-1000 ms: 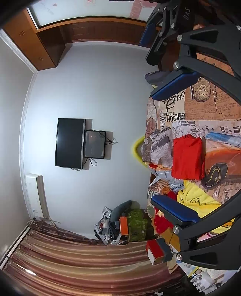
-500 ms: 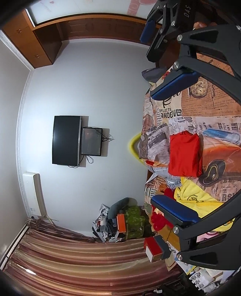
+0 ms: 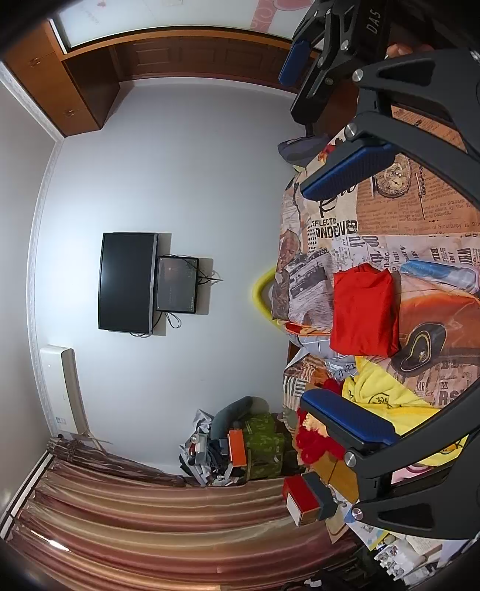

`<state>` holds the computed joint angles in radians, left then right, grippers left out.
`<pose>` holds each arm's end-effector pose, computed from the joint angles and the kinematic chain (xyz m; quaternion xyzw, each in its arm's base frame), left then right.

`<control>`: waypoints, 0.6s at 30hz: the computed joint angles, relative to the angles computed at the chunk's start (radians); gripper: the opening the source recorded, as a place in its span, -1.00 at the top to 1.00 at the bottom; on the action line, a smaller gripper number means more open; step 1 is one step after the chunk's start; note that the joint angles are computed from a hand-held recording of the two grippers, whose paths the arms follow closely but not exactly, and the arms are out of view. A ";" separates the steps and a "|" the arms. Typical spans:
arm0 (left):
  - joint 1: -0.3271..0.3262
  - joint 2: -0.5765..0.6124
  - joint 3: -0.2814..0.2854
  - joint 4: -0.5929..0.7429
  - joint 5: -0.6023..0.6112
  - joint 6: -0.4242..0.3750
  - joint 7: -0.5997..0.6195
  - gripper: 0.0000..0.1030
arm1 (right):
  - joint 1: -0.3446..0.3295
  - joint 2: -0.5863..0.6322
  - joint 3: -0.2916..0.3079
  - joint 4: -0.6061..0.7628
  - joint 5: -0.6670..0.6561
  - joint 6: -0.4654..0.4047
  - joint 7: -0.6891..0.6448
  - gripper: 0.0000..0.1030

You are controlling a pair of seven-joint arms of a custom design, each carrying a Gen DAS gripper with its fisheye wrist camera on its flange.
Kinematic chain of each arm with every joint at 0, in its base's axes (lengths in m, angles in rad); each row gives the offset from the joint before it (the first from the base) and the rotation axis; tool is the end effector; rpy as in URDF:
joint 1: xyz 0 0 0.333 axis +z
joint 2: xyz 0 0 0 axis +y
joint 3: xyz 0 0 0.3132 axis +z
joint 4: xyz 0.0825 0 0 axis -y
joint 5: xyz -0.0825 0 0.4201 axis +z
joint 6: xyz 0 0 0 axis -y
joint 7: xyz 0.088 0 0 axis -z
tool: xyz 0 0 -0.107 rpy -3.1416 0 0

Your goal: Fold large clothes

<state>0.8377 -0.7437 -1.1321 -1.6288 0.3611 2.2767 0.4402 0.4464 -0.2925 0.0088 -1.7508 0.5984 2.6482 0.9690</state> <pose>0.4126 -0.4042 0.7734 -0.6645 0.4053 -0.3781 0.5012 0.4817 0.2201 0.8231 -0.7311 0.3329 -0.2357 0.5469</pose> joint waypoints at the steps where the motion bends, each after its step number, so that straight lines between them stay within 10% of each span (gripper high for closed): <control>1: 0.000 0.000 0.000 0.000 0.000 -0.001 -0.001 -0.99 | -0.001 0.000 0.001 0.000 -0.003 0.000 0.001 -0.99; 18: -0.083 0.069 0.034 -0.040 0.063 0.040 -0.040 -0.99 | -0.013 0.005 0.001 0.005 -0.013 -0.006 0.031 -0.99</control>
